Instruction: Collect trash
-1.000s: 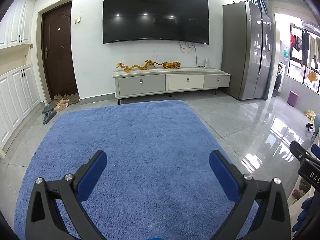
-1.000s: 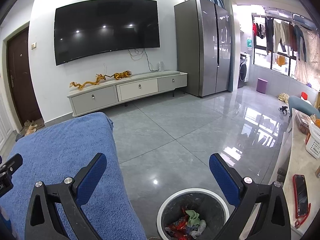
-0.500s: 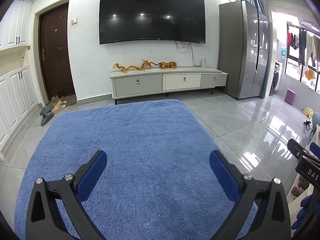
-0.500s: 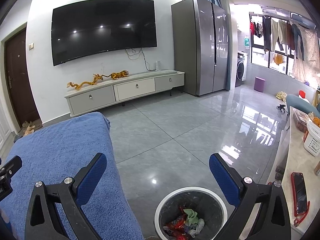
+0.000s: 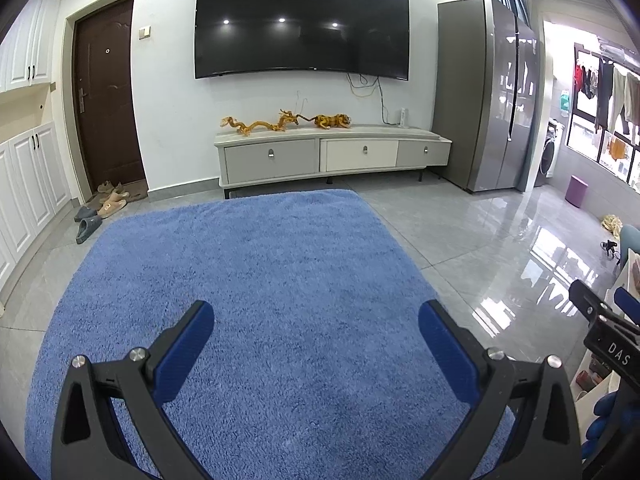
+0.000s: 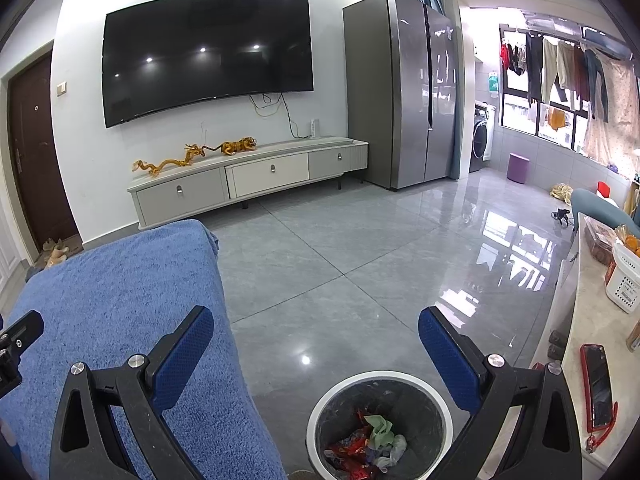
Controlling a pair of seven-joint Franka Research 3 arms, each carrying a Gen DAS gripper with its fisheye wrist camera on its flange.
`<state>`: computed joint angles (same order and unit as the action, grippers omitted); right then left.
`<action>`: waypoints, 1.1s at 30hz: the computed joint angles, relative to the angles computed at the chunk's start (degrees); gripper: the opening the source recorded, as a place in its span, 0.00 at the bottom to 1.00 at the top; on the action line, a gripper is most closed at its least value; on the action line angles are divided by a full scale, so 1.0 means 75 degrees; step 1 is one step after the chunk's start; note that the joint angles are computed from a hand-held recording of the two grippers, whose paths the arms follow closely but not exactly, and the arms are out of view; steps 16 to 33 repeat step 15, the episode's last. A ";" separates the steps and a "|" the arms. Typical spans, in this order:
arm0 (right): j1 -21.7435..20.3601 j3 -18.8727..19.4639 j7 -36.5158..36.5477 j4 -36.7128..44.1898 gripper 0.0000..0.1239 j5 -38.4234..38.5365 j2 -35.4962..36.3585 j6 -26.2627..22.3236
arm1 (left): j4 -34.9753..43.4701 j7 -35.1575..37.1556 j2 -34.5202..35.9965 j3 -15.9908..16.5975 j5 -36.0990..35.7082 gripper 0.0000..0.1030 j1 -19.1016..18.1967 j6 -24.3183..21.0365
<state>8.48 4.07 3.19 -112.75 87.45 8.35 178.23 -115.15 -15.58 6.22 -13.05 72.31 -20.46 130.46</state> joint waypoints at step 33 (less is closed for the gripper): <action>-0.0046 0.0059 0.0403 -0.0048 0.83 -0.0390 0.0107 0.0075 | 0.0035 0.0230 0.0129 0.0063 -0.0270 1.00 0.0055 0.0325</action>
